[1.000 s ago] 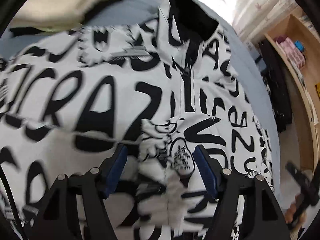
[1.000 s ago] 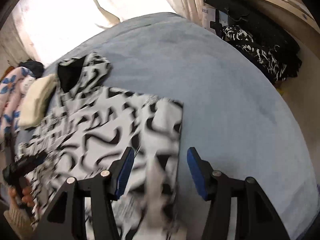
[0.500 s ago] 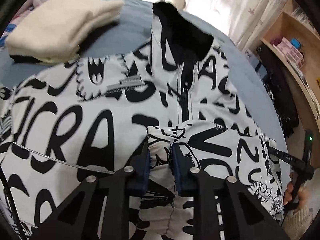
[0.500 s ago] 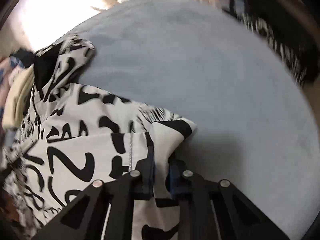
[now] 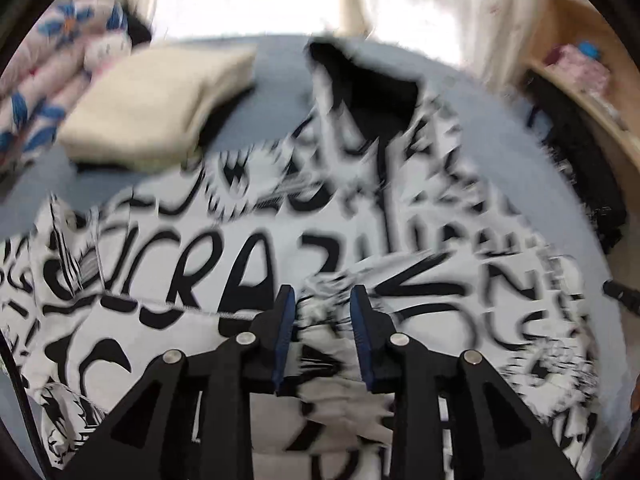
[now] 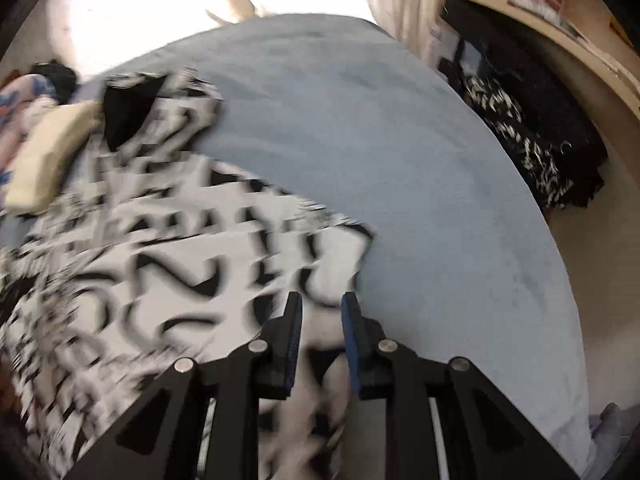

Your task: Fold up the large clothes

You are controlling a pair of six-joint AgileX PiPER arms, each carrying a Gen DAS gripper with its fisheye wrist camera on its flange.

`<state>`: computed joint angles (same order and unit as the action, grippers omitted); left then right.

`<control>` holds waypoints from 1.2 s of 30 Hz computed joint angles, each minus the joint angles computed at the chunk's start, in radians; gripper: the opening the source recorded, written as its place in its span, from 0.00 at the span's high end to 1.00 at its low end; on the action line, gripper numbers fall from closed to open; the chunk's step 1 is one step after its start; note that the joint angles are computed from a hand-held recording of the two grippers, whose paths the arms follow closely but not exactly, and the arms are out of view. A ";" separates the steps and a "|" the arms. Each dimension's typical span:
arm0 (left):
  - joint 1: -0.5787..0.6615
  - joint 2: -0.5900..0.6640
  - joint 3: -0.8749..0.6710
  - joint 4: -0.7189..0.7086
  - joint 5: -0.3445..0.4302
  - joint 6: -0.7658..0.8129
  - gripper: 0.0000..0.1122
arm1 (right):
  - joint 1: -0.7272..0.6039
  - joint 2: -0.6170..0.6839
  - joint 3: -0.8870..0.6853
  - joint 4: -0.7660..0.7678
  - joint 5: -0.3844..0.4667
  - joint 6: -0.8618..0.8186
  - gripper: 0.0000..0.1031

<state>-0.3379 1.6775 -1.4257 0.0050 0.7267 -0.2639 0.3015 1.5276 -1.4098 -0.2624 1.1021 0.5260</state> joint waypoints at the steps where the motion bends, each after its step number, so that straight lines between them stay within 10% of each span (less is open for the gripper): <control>1: -0.019 -0.038 0.035 -0.015 -0.032 0.017 0.68 | 0.041 -0.022 0.008 -0.004 0.009 0.023 0.80; 10: -0.102 -0.002 0.116 -0.183 0.003 0.028 0.53 | 0.436 0.053 0.099 -0.057 -0.080 0.327 0.80; 17: -0.003 0.029 0.183 -0.355 0.000 0.187 0.53 | 0.368 -0.047 0.289 -0.155 -0.042 0.464 0.86; 18: -0.009 0.025 0.190 -0.343 -0.004 0.185 0.53 | 0.329 -0.088 0.331 -0.146 -0.054 0.452 0.99; 22: -0.072 0.023 0.191 -0.205 -0.023 0.090 0.53 | 0.197 -0.190 0.445 -0.009 -0.167 0.344 1.00; 36: -0.133 0.016 0.142 -0.029 0.061 -0.088 0.53 | 0.296 -0.120 0.369 -0.091 -0.051 0.483 0.97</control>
<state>-0.4707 1.6932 -1.2834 -0.0238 0.7877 -0.3516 0.5976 1.4080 -1.0403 -0.3536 1.0506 1.0087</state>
